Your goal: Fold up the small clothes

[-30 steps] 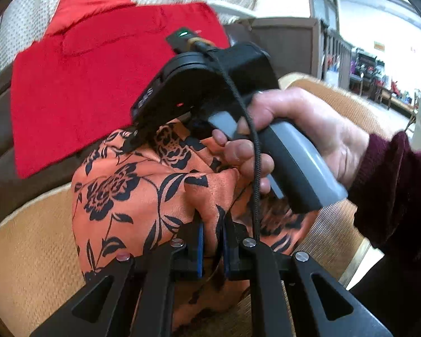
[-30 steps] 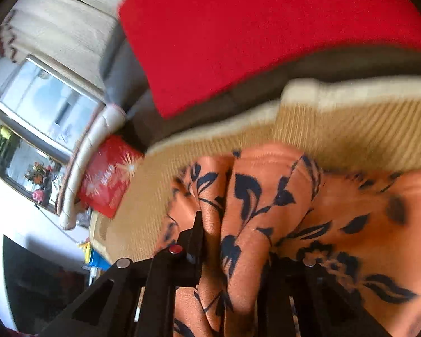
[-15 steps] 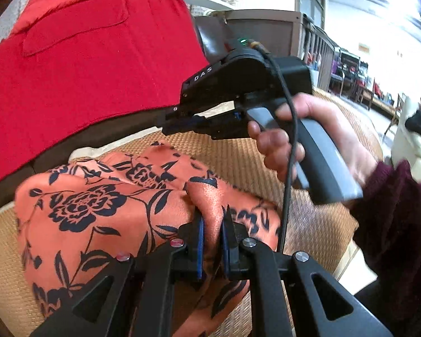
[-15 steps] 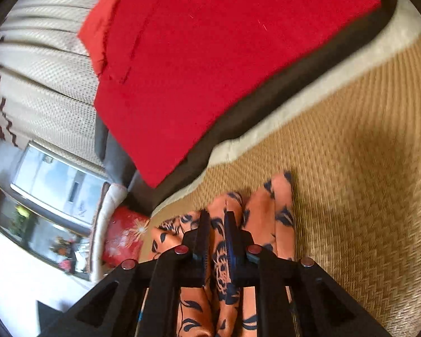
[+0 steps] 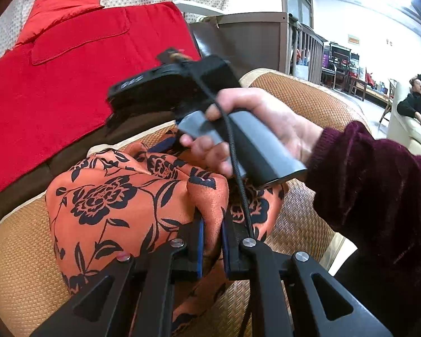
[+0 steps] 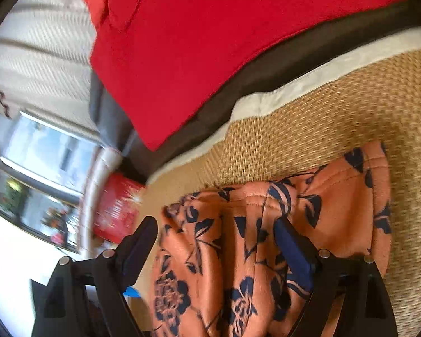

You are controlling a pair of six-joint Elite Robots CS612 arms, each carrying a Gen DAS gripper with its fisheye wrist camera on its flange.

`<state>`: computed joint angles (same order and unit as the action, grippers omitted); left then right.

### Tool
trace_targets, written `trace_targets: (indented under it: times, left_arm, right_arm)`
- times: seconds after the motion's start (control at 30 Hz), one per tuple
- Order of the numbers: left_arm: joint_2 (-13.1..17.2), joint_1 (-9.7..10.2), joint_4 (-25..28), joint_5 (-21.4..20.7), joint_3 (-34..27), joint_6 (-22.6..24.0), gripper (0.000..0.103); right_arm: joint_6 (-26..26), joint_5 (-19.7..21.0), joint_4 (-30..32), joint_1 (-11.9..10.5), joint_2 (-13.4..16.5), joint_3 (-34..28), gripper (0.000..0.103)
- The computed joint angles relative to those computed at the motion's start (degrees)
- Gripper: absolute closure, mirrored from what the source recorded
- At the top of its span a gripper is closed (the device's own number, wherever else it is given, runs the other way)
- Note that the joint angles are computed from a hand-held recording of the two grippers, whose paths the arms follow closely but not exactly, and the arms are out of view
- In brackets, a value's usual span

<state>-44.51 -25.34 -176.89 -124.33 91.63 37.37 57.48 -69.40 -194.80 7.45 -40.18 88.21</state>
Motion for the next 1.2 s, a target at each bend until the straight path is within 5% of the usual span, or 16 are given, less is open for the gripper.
trace_targets:
  times: [0.1,0.2,0.3,0.47,0.5,0.53,0.57,0.7,0.9,0.97,1.03,1.2]
  left_arm:
    - [0.2,0.54,0.4,-0.2,-0.4,0.0,0.093]
    - [0.3,1.02,0.7,-0.9,-0.8,-0.4,0.092]
    - [0.4,1.17,0.4,-1.1,-0.8,-0.6,0.092]
    - [0.3,1.01,0.8,-0.5,-0.2,0.8,0.092]
    - [0.3,0.9,1.0,-0.3,-0.2,1.1,0.092]
    - [0.3,0.85,1.2,-0.1,-0.1,1.3,0.093]
    - [0.2,0.77,1.5,0.0,-0.1,1.5,0.093]
    - [0.3,0.52,1.7,0.3,-0.2,1.5,0.092]
    - [0.3,1.15,2.5,0.2,-0.1,2.2,0.093]
    - [0.2,1.27,2.6,0.0,-0.2,2.1,0.093]
    - [0.1,1.32,2.4,-0.1,-0.1,1.7,0.093]
    - [-0.3,1.55,1.0,-2.4,-0.3,-0.2,0.093]
  right_arm:
    - [-3.4,-0.9,4.4,1.0,0.4,-2.2,0.028]
    - [-9.1,1.9,8.9,1.3,1.0,-4.2,0.089]
    - [-15.6,-2.5,17.5,2.8,0.2,-6.2,0.089]
    - [-6.7,-1.3,10.8,1.3,-0.5,-2.8,0.075]
    - [-5.0,-1.4,9.6,1.0,-0.7,-1.9,0.052]
    - [-3.5,-1.1,8.8,0.7,-0.7,-1.5,0.017]
    - [-2.2,-1.4,6.5,0.6,-0.6,-0.8,0.014]
    - [-2.5,0.2,3.1,0.2,-0.1,-0.6,0.015]
    - [-9.8,-1.2,13.0,2.2,1.1,-5.8,0.017]
    - [-12.5,-0.3,13.7,2.7,1.7,-7.2,0.036]
    - [-16.7,-1.7,18.7,3.5,1.6,-8.7,0.081]
    - [-22.2,-9.7,21.7,5.4,0.2,-9.1,0.087]
